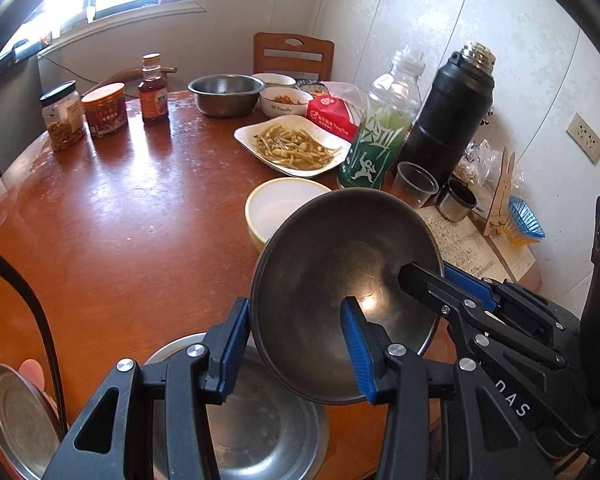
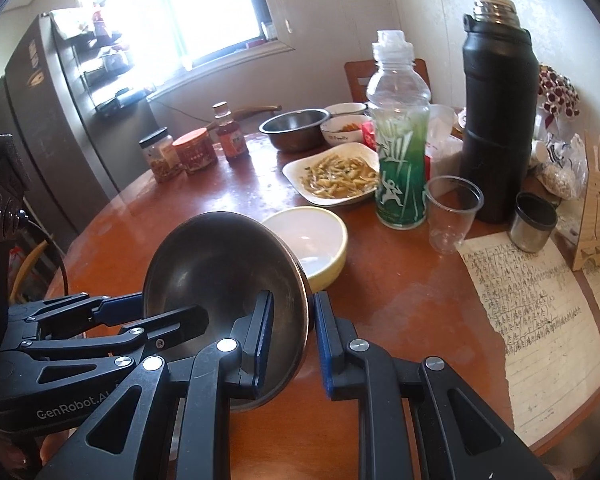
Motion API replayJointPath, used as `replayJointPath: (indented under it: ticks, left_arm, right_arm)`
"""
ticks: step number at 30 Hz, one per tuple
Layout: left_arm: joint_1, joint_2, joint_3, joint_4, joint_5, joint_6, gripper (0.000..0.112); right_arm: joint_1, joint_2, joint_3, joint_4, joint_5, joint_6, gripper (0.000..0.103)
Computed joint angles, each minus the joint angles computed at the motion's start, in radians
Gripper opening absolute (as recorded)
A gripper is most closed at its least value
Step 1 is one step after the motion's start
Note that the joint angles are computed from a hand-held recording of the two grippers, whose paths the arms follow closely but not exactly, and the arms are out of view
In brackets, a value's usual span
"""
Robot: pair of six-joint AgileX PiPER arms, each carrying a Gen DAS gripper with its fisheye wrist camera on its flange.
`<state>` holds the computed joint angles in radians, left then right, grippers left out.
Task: Organize plates and bowls
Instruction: 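Carry the large steel bowl over the medium steel bowl and lower it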
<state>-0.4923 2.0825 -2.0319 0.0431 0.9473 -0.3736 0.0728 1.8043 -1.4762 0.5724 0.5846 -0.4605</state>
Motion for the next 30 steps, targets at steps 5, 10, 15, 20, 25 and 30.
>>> replayJointPath:
  ticks: [5, 10, 15, 20, 25, 30]
  left_arm:
    - [0.016, -0.114, 0.161, 0.028, -0.071, -0.024, 0.046]
    - [0.038, -0.204, 0.292, 0.045, -0.119, -0.041, 0.046]
    - [0.06, -0.286, 0.41, 0.06, -0.159, -0.058, 0.046]
    - [0.073, -0.35, 0.505, 0.067, -0.193, -0.066, 0.046]
    - [0.073, -0.391, 0.58, 0.078, -0.21, -0.082, 0.046]
    - [0.069, -0.413, 0.633, 0.08, -0.229, -0.09, 0.046]
  right_arm:
    - [0.048, -0.022, 0.015, -0.01, -0.013, 0.013, 0.021]
    - [0.101, -0.038, 0.024, -0.033, -0.021, 0.038, 0.021]
    - [0.153, -0.056, 0.039, -0.063, -0.035, 0.064, 0.021]
    - [0.195, -0.08, 0.074, -0.084, -0.056, 0.087, 0.021]
    - [0.222, -0.098, 0.119, -0.096, -0.076, 0.103, 0.022]
    - [0.236, -0.114, 0.158, -0.102, -0.09, 0.106, 0.022]
